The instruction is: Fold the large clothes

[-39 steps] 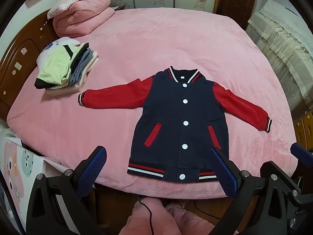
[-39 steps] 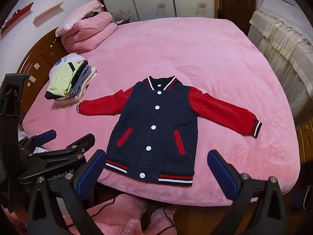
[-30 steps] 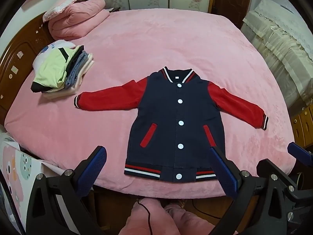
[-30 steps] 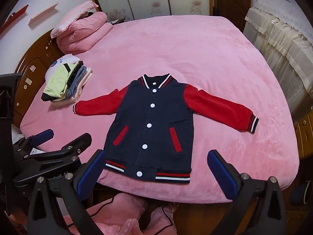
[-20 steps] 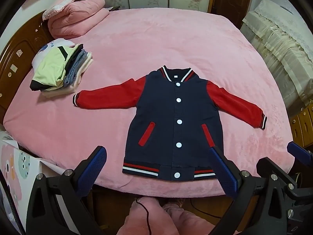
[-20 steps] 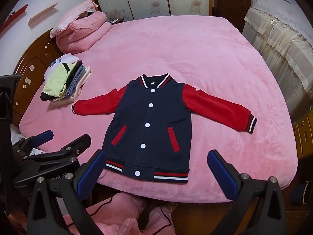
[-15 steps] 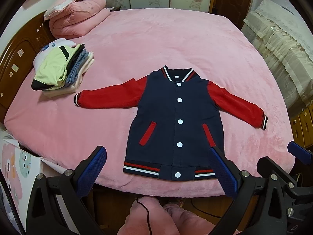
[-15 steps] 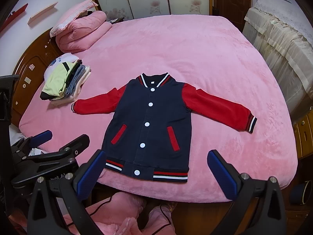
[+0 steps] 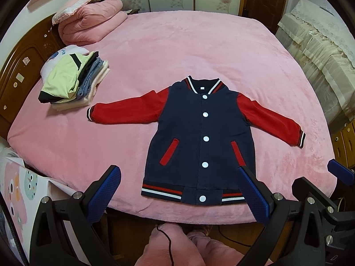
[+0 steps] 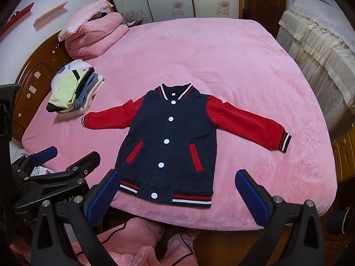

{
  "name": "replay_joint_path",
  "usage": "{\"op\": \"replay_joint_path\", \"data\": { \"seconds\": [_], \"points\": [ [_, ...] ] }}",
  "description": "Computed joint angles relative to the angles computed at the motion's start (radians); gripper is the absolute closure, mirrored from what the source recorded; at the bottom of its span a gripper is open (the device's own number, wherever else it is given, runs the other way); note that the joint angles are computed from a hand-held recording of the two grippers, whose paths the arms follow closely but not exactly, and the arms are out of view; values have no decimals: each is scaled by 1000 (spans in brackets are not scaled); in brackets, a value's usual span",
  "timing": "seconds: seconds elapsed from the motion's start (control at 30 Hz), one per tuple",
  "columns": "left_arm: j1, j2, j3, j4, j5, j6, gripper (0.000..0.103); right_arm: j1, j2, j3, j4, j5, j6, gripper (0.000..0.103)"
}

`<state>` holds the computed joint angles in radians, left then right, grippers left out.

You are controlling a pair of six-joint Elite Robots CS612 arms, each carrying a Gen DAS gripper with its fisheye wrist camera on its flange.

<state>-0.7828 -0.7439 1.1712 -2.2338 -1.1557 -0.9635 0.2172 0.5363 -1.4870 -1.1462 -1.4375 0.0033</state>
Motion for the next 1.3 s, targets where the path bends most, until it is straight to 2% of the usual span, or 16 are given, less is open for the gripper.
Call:
{"op": "replay_joint_path", "data": {
  "seconds": [1.3],
  "points": [
    [-10,18,-34,20,12,-9,1,-4,0,1,2,8,10,0]
  ]
}}
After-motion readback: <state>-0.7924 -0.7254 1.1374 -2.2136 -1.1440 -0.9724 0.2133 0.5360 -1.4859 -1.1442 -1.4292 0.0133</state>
